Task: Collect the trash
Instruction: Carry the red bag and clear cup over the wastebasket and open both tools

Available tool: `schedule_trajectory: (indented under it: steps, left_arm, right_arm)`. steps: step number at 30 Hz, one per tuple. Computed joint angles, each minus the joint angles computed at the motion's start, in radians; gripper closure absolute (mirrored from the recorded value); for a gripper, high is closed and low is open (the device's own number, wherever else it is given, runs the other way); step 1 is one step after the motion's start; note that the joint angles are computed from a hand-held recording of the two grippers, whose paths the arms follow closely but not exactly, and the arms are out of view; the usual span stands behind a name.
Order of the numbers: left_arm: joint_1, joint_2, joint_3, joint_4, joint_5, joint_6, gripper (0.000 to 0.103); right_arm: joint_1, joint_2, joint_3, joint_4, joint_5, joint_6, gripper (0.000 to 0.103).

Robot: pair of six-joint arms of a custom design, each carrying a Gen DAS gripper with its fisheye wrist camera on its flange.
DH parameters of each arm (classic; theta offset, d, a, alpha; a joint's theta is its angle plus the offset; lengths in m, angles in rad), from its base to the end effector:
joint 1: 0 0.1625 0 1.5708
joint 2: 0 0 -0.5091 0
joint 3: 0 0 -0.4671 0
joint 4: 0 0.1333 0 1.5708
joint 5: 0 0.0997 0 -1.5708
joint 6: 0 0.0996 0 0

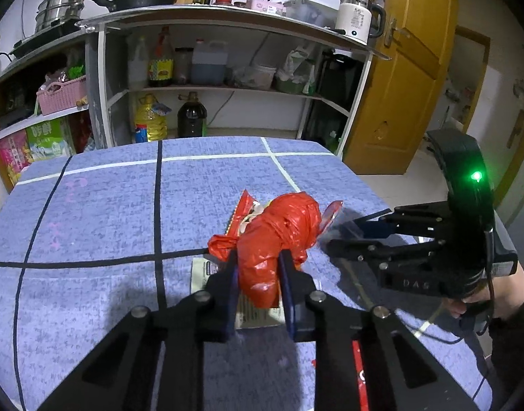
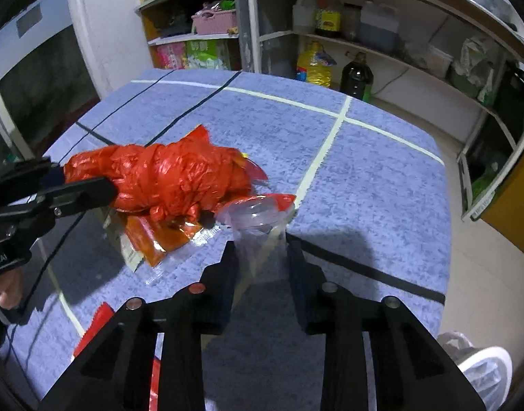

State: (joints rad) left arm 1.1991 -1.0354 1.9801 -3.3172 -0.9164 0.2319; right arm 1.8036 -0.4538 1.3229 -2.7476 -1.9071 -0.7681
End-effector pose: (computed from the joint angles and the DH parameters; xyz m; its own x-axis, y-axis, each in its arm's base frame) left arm -0.0589 -0.6850 0.2385 -0.8160 0.0328 -0.5771 0.4522 0.6581 -0.6020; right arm 0.3013 -0.8356 -0.0305 -0.5245 -0.7310 0.4366 -0.8123 0.5832 0.0007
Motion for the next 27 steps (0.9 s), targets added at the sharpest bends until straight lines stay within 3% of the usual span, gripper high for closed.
schedule_trajectory:
  steps: [13,27]
  left_arm:
    - [-0.056,-0.019,0.039,-0.053,0.002,-0.003,0.083]
    - [-0.152,0.047,0.044,-0.041,-0.078,-0.060,0.083]
  right_arm:
    - [-0.005,-0.110,0.135,-0.109,0.036,0.041,0.075]
    - [-0.061,-0.314,0.376,-0.282,0.021,0.088,0.075]
